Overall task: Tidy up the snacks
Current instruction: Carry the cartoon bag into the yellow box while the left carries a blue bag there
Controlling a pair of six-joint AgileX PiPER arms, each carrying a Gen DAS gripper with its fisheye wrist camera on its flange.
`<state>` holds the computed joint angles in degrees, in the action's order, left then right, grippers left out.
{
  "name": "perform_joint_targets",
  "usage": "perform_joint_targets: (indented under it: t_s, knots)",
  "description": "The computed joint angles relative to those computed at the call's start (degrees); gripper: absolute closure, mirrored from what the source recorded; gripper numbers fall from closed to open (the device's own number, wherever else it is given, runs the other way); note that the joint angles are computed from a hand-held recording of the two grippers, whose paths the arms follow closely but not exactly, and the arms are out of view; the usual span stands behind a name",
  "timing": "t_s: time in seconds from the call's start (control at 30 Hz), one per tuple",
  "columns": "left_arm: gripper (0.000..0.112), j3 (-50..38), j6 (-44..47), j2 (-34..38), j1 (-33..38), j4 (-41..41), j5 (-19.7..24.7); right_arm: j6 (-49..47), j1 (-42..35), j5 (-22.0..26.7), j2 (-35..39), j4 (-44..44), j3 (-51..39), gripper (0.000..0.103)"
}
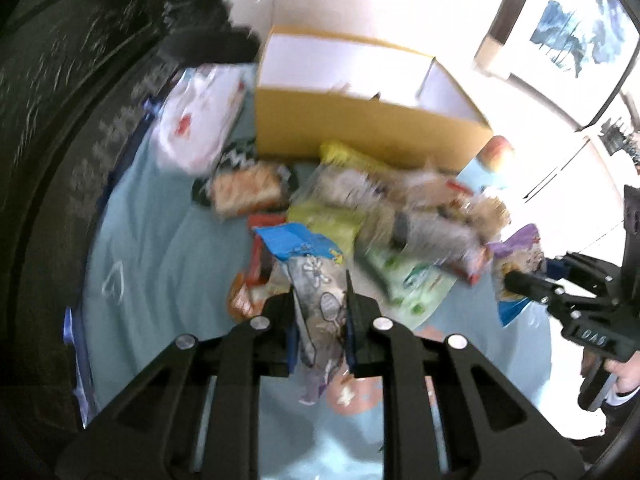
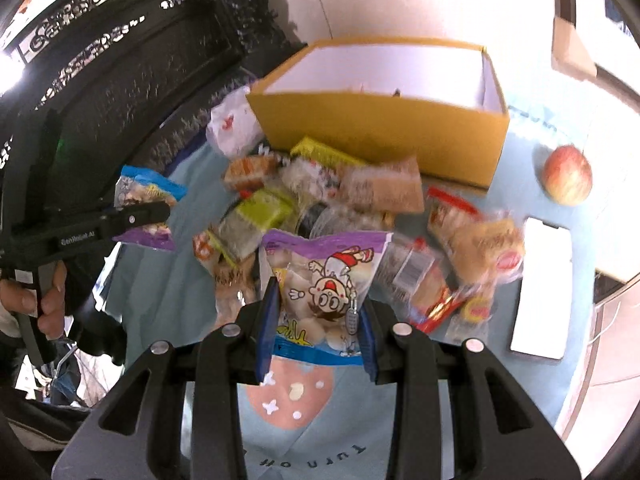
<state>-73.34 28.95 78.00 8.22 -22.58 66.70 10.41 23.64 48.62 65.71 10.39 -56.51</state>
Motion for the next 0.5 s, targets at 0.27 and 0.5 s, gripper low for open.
perform_joint_targets:
  t_s: [0.27,0.5]
  knots:
    - [0.096,-16.47,-6.35,8.15,-7.03,-0.39,0.21,-6.81,-7.11,0.55,4.39,1.73,-10.44,0.068]
    - [0.095,-36.25,-13.62,21.52,-12.42,1.78,1.68,-12.28,-14.51,-1.98,14.07,5.17,-21.98,0.068]
